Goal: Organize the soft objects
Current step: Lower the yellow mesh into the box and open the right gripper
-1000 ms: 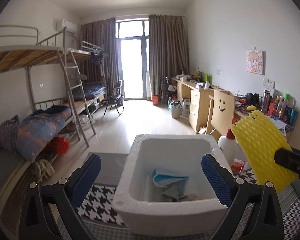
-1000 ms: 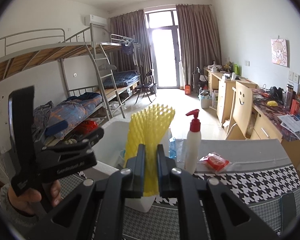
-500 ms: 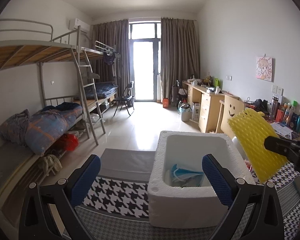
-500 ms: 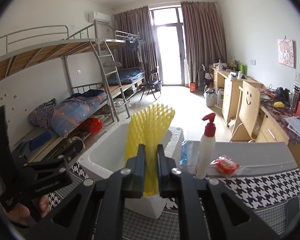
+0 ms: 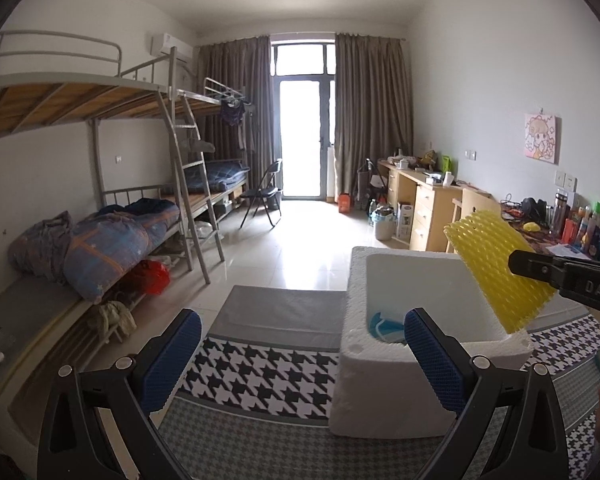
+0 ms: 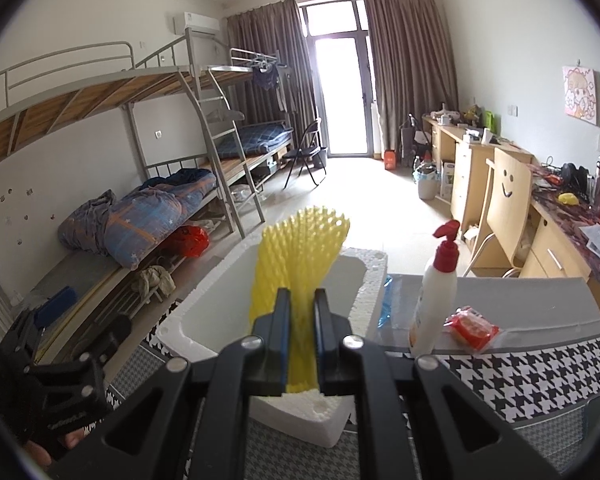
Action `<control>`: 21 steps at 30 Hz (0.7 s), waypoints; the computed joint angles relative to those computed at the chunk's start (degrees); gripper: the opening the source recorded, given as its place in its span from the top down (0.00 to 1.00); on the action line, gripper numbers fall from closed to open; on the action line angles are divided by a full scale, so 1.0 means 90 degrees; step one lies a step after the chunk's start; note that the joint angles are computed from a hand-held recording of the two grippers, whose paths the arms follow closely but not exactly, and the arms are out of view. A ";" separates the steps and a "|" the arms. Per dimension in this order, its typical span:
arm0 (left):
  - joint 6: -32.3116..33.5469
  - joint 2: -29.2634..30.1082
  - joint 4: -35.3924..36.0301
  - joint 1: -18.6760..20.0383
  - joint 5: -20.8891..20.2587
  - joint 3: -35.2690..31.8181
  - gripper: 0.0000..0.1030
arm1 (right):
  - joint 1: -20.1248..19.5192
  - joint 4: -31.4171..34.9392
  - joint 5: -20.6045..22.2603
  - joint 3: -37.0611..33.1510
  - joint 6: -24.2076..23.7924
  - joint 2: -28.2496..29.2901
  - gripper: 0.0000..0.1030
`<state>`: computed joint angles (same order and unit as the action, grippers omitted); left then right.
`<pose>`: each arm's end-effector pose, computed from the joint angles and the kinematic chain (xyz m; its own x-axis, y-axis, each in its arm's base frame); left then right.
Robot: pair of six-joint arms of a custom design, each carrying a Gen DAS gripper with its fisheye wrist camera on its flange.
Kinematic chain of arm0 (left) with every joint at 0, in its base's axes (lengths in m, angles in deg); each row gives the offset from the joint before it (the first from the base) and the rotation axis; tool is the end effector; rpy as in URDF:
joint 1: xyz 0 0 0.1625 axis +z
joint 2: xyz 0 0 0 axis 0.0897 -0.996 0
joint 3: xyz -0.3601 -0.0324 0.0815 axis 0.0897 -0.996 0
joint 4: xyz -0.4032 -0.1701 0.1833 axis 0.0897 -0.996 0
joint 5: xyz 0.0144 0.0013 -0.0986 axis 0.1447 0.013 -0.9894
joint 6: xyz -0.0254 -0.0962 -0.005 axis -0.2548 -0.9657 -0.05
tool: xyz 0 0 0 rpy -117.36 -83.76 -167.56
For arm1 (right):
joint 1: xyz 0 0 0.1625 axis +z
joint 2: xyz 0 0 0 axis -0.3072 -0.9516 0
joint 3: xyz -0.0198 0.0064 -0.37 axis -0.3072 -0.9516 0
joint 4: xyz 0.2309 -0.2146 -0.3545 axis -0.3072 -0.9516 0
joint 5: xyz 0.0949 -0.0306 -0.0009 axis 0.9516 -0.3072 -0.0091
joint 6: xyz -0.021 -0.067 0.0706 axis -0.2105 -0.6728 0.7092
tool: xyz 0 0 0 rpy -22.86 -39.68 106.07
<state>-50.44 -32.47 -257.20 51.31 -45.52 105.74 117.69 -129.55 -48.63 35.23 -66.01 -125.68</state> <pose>-0.1494 -0.6293 0.1750 -0.6549 -0.3699 -0.6590 0.5516 0.3621 -0.7514 0.2585 -0.7525 0.1016 -0.6734 -0.5807 0.4576 -0.7379 0.4902 -0.4639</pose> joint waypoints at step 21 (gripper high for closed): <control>-0.0165 -0.0241 -0.0186 0.0022 -0.0061 0.0366 0.01 | 0.0021 0.0705 -0.0310 -0.0795 0.0352 0.0583 0.37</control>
